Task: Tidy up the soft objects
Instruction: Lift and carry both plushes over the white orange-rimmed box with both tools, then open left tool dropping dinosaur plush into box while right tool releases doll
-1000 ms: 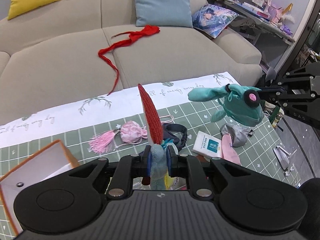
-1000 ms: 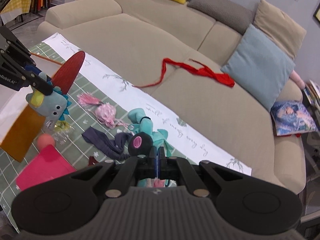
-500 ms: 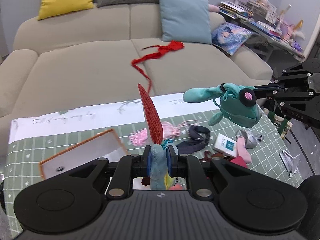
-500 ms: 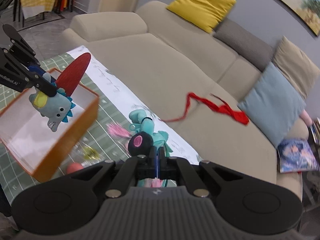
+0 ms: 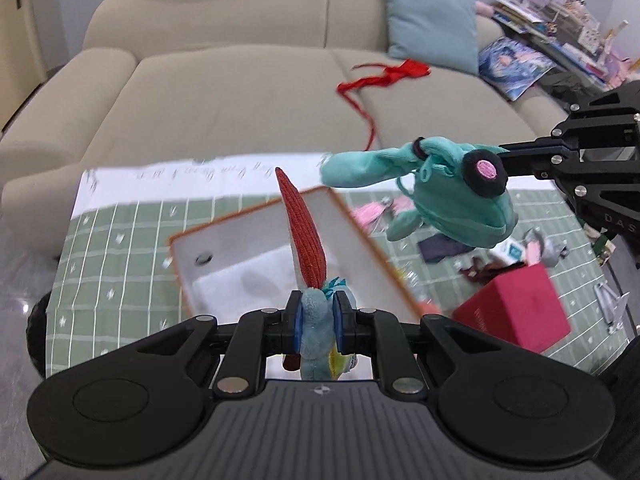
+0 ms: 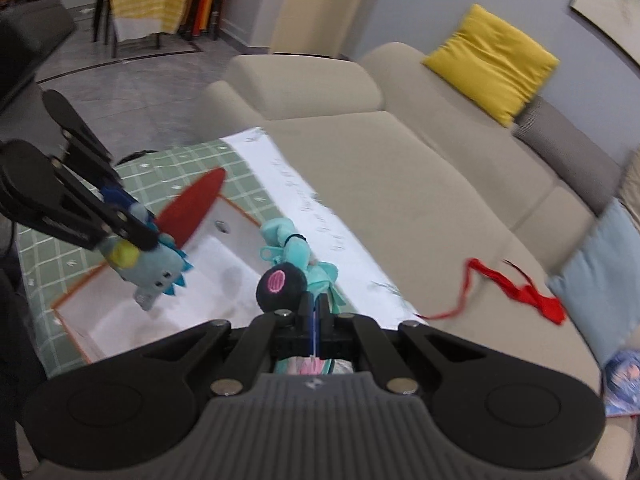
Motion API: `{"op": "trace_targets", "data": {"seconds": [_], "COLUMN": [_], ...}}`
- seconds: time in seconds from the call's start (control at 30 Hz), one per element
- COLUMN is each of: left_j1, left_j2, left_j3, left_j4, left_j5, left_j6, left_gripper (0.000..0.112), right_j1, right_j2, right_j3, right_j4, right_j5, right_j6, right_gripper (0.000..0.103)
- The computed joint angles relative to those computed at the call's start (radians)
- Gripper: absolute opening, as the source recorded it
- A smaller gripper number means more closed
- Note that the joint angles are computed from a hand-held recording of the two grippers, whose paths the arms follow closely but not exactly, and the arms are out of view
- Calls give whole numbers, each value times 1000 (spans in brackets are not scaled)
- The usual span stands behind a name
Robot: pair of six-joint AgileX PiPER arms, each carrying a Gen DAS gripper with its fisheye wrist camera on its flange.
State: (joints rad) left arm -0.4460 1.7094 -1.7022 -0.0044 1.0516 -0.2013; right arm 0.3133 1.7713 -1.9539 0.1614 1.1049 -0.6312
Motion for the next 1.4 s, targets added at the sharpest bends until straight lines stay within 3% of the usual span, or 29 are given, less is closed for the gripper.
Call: {"op": "trace_targets", "data": {"seconds": [0.13,0.27,0.67,1.13,1.4], "left_j1": [36,42,13,-51,-49], "left_j2": [-28,-19,72,195,255], "left_j3": [97,152,216,148,94], "left_j4": [-31,-44,-52,37,47], "left_j5": [-33,-24,9,82,120], "left_j6": [23,57,165,246,261], "left_gripper": [17,17,17,18,23], "right_j1": [90,144,152,183,125], "right_j2": [12,2,37,145,205], "right_j3": [42,155,413,433,364], "right_j4": [-31,-1,75,117,236], "right_j5": [-38,-117,-197,-175,-70], "right_j6": [27,-53,-139,-120,-121], "right_gripper": [0,0,0,0,0]}}
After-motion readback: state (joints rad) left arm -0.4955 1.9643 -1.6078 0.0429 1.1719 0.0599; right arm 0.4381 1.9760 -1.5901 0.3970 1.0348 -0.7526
